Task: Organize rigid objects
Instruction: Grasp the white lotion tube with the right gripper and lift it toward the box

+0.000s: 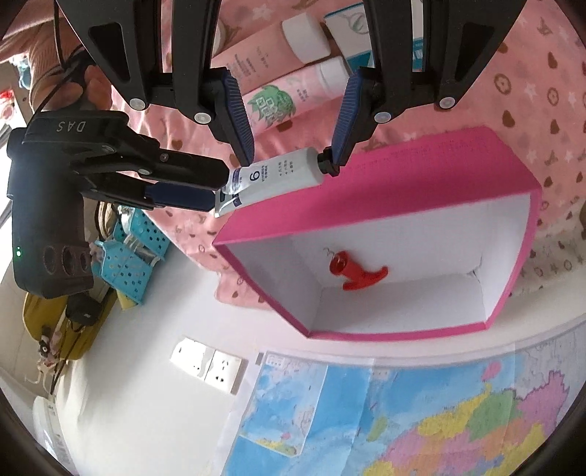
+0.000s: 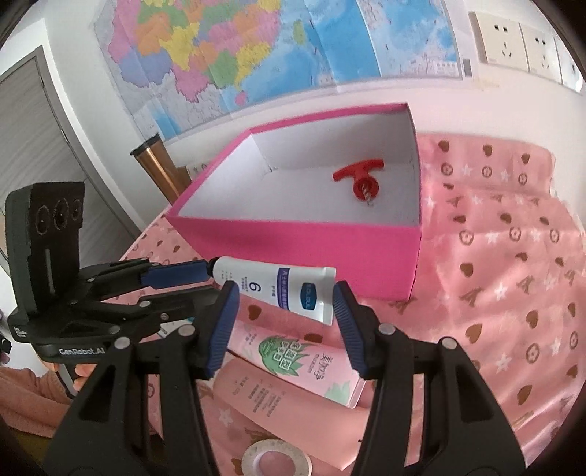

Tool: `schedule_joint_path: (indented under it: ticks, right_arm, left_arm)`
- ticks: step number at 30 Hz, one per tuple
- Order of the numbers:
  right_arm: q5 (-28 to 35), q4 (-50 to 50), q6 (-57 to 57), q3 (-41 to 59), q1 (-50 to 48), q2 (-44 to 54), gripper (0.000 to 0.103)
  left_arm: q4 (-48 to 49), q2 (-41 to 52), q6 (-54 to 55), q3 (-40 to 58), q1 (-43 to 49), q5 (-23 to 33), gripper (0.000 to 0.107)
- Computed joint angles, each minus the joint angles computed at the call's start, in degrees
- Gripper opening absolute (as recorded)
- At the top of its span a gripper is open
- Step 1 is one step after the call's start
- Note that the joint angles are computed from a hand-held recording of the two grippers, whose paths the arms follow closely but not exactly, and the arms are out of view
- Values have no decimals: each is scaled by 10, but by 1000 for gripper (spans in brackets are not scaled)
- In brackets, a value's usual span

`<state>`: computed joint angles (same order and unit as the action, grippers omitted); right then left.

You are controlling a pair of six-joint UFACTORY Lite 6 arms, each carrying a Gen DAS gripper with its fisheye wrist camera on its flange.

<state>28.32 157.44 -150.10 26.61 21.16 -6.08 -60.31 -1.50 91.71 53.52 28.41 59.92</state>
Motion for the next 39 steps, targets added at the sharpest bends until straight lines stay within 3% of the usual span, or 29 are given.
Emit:
schedule_joint_path:
  ticks: [7, 20, 39]
  right_arm:
    - [-21, 5, -11, 7, -1, -33, 56]
    - [-28, -119, 96, 74, -49, -15, 56]
    - [-53, -164, 141, 199, -70, 125, 56]
  left_arm:
    - [-17, -5, -7, 21, -13, -1, 44]
    - [-30, 23, -45, 81, -53, -29, 44]
    - [-14, 110, -98, 151, -115, -112, 44]
